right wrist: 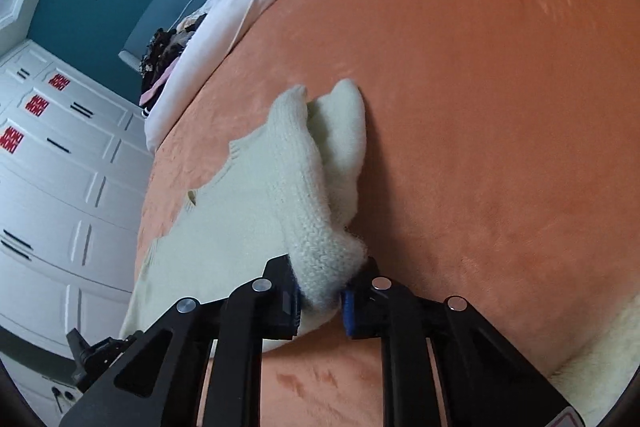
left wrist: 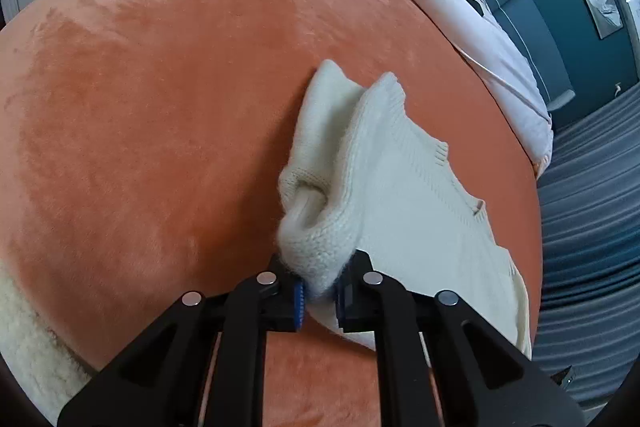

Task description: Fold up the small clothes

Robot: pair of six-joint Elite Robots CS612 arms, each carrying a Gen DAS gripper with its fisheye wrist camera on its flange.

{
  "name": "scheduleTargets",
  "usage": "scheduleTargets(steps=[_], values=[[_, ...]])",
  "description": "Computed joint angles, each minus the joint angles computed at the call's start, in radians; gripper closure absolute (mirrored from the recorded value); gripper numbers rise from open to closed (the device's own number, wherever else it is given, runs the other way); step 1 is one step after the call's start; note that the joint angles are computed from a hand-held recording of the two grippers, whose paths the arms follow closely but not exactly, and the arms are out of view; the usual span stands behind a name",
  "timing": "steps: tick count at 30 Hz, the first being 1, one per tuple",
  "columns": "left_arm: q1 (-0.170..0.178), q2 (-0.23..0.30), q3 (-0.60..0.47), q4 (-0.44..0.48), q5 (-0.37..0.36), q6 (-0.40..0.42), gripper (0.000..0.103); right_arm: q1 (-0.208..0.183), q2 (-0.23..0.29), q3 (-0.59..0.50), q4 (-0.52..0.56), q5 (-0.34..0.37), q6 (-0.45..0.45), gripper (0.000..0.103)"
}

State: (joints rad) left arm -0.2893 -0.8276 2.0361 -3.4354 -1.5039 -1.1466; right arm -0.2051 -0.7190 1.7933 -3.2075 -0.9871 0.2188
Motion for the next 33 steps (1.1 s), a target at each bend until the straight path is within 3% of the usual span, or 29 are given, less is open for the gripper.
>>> scheduleTargets(steps=[2,6,8,10,13,15,19,23,26,29,33], values=[[-0.014,-0.019,0.027,0.026,-0.002,0.021,0.093,-0.002,-0.016,0.015,0.033,-0.038,-0.042,0.09],[-0.024,0.022,0.057,0.013,-0.051,-0.082,0.093,-0.001,0.007,0.002,0.199,-0.115,-0.101,0.087],[-0.032,0.034,0.061,-0.022,-0.031,-0.096,0.092,0.0,-0.006,0.017,0.166,-0.136,-0.077,0.081],[-0.032,0.021,0.051,0.011,-0.02,-0.06,0.092,0.015,-0.037,0.036,0.117,-0.239,-0.049,0.071],[-0.029,0.016,0.039,0.041,-0.015,-0.022,0.092,0.053,-0.076,0.051,0.007,-0.344,-0.075,0.073],[-0.029,0.021,0.037,0.041,-0.015,-0.017,0.092,0.077,-0.089,0.035,0.012,-0.275,-0.163,0.087],[-0.035,0.025,0.044,0.033,-0.001,-0.009,0.091,0.16,-0.064,-0.056,0.122,-0.131,-0.351,0.099],[-0.029,0.034,0.039,0.02,-0.018,-0.021,0.091,0.246,0.016,-0.195,0.284,-0.145,-0.439,0.103],[-0.024,0.037,0.039,0.016,-0.027,-0.016,0.088,0.288,0.09,-0.307,0.434,-0.23,-0.438,0.103],[-0.015,0.045,0.034,0.006,-0.043,-0.017,0.084,0.285,0.137,-0.347,0.46,-0.209,-0.425,0.103],[-0.005,0.054,0.028,-0.007,-0.062,-0.028,0.08,0.291,0.147,-0.371,0.495,-0.233,-0.42,0.103]])
